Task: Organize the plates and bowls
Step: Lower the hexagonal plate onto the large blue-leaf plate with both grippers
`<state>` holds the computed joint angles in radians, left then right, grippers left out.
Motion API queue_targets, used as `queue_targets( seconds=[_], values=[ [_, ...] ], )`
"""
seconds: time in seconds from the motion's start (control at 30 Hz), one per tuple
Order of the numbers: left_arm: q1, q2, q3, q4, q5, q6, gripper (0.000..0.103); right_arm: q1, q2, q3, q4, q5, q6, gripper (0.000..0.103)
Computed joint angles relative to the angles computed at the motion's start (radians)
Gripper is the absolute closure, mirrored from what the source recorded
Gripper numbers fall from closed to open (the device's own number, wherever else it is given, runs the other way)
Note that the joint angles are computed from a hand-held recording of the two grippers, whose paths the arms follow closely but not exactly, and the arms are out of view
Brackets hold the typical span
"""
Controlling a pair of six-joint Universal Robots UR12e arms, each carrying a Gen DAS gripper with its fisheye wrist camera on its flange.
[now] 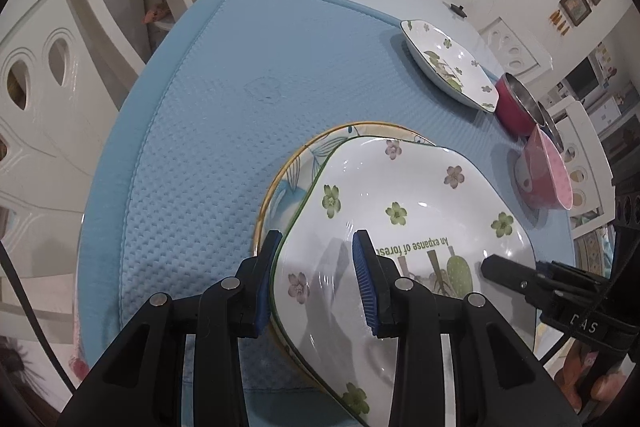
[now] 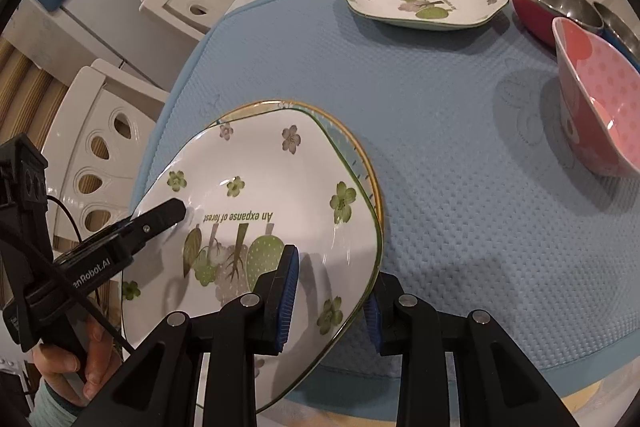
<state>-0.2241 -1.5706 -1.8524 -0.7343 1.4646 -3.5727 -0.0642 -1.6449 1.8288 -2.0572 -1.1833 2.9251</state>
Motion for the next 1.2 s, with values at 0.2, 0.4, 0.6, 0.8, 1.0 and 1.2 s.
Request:
queue_targets(
  seconds=[0.2, 0.4, 0.6, 0.8, 1.0, 1.2],
  values=[
    [0.006, 0.002, -0.003, 0.003, -0.013, -0.007, 0.071, 0.005, 0.009, -0.008, -0.004, -0.009, 0.02, 0.073],
    [0.017, 0.005, -0.001, -0.005, -0.036, -0.037, 0.071, 0.008, 0.016, -0.023, 0.03, -0.014, 0.023, 0.073],
    [0.03, 0.004, -0.003, -0.002, -0.078, -0.064, 0.068, -0.007, 0.022, -0.027, 0.069, 0.031, 0.037, 0.073],
    [0.036, 0.003, -0.002, -0.016, -0.102, -0.065, 0.068, -0.038, 0.031, -0.04, 0.145, 0.107, 0.061, 0.073],
    [0.039, 0.003, 0.009, -0.051, -0.113, -0.045, 0.068, -0.045, 0.025, -0.038, 0.154, 0.123, 0.072, 0.073],
    [0.045, 0.009, 0.016, -0.091, -0.13, -0.015, 0.068, -0.066, 0.017, -0.028, 0.154, 0.16, 0.089, 0.073]
  ],
)
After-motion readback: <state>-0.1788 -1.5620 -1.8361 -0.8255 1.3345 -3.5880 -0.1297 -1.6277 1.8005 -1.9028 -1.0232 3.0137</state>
